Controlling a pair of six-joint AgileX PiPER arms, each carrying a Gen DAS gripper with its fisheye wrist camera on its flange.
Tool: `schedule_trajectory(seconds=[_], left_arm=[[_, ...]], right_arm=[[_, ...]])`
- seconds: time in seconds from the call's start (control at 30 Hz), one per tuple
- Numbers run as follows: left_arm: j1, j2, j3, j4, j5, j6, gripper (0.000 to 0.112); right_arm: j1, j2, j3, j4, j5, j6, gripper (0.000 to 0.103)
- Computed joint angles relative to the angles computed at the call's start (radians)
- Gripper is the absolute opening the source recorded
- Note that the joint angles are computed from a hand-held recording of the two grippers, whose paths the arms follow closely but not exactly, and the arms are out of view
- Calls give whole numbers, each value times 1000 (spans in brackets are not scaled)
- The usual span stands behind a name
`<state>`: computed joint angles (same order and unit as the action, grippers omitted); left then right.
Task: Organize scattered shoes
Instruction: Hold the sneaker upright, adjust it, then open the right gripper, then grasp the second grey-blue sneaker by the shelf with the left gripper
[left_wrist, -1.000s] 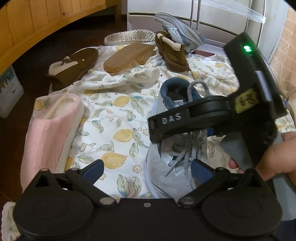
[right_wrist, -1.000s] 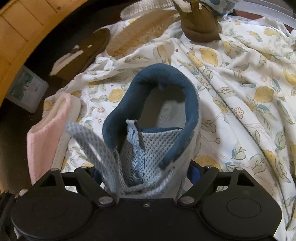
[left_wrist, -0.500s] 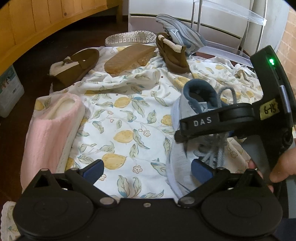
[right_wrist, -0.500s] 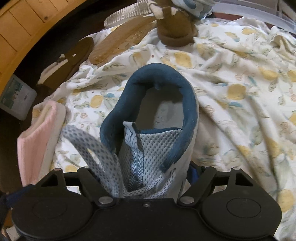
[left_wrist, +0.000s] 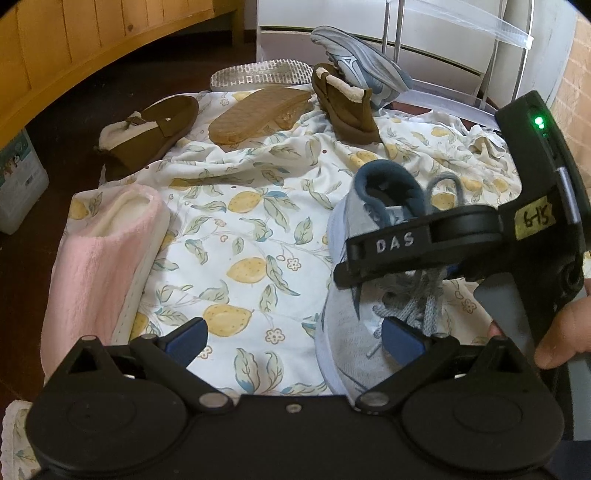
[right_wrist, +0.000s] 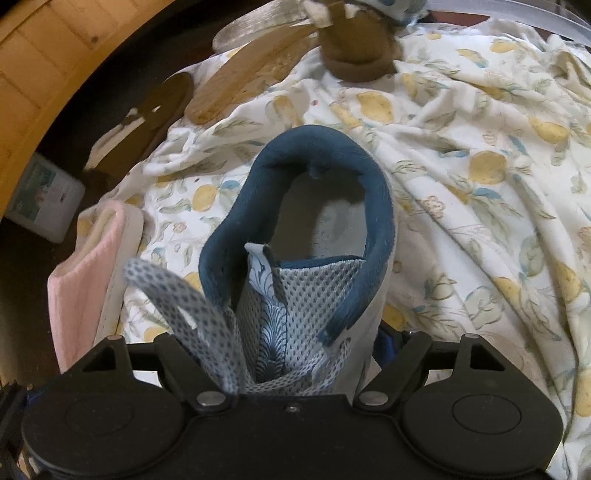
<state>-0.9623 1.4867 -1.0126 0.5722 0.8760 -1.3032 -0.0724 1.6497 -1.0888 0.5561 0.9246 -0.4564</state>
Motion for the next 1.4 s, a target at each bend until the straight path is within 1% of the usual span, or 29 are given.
schedule_trajectory(seconds=[0.13,0.23,0.4,0.53,0.63,0.73,0.8,0.9,1.03,1.07,1.13,1.2,1.3,1.37,1.4], left_arm=[[1,1,-1,-2,2,4,102],[-1,2,-3,0,6,3,102],[-3,-4,4,13,0,-2,102],[-23,-17,5,49,9,-37,102],[-51,-27,0,97,30,-79,102],[-76,-31,-11,123,47,-111,102],[-106,-38,-18,161,59,-142,102],[-128,-43,-18,209,66,-181,102],[-130,-34,-35,232,91,-196,102],[-129,-32,-42,238,99,-197,102],[-128,-29,-67,255,117,-193,102],[-124,-25,-93,272,131,-187,102],[-105,-11,-137,295,131,-170,102],[-86,2,-170,308,125,-154,102],[-75,9,-186,314,118,-148,102]], right_arm=[[3,0,7,9,-13,5,86],[-3,1,12,21,-13,-21,87],[-49,-23,7,70,33,-85,88],[-76,-76,-4,77,42,-128,91],[-138,-98,-22,149,85,-201,91],[-170,-124,-24,202,87,-284,91],[-210,-134,-29,273,111,-362,92],[-267,-137,-40,358,127,-423,95],[-310,-132,-64,397,107,-442,98],[-318,-131,-70,400,91,-448,101],[-327,-133,-79,395,47,-461,103],[-341,-120,-95,409,32,-469,103],[-359,-91,-135,434,23,-453,103],[-355,-89,-144,455,-18,-479,103],[-348,-95,-143,475,-62,-519,103]])
